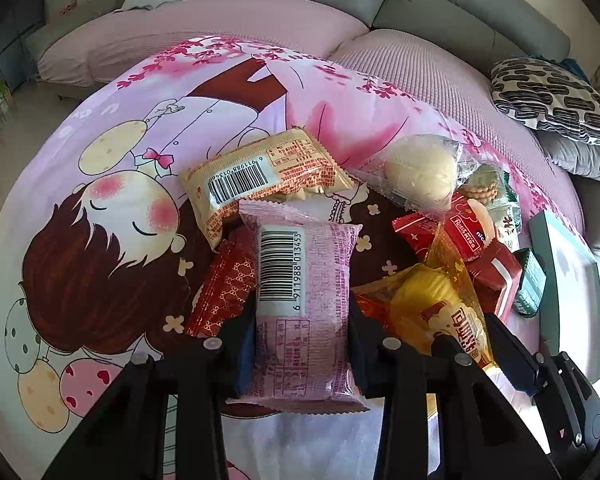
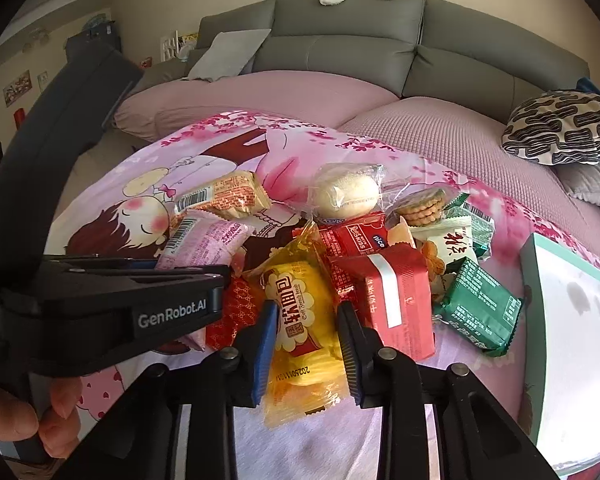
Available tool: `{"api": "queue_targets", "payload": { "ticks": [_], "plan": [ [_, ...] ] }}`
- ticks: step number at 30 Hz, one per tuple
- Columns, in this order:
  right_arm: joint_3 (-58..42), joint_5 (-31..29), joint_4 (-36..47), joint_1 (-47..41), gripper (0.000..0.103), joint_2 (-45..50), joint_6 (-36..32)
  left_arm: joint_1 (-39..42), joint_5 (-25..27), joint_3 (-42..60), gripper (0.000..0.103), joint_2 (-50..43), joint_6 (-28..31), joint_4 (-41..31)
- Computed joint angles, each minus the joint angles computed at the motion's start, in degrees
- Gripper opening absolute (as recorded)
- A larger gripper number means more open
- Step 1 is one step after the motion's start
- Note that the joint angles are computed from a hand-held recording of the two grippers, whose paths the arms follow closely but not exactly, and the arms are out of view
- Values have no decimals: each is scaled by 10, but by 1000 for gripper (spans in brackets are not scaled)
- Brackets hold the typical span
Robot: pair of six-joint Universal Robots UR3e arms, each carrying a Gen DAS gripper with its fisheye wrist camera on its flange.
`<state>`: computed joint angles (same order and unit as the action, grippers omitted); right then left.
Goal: Organize snacks
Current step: 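Lower the right tool onto the yellow bread bag while the left tool approaches the pink bun, then close the right tool on the yellow bread bag while the left tool grips the pink bun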
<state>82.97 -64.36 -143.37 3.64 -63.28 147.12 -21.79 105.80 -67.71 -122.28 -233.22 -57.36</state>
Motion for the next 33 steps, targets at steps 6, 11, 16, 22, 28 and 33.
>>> {"api": "queue_targets", "payload": {
  "ticks": [6, 11, 16, 22, 28, 33],
  "plan": [
    [8, 32, 15, -17, 27, -21, -3, -10, 26, 12, 40, 8, -7, -9],
    [12, 47, 24, -28, 17, -34, -7, -17, 42, 16, 40, 15, -14, -14],
    [-5, 48, 58, -33, 16, -24, -11, -14, 33, 25, 40, 10, -15, -32],
    [-11, 61, 61, -46, 18, -14, 6, -9, 20, 30, 40, 3, -19, -50],
    [-33, 79, 91, -57, 29, 3, 25, -8, 15, 21, 40, 7, -22, -46],
    [-48, 55, 136, -42, 30, 1, 1, -4, 8, 15, 40, 9, -25, -47]
  ]
}}
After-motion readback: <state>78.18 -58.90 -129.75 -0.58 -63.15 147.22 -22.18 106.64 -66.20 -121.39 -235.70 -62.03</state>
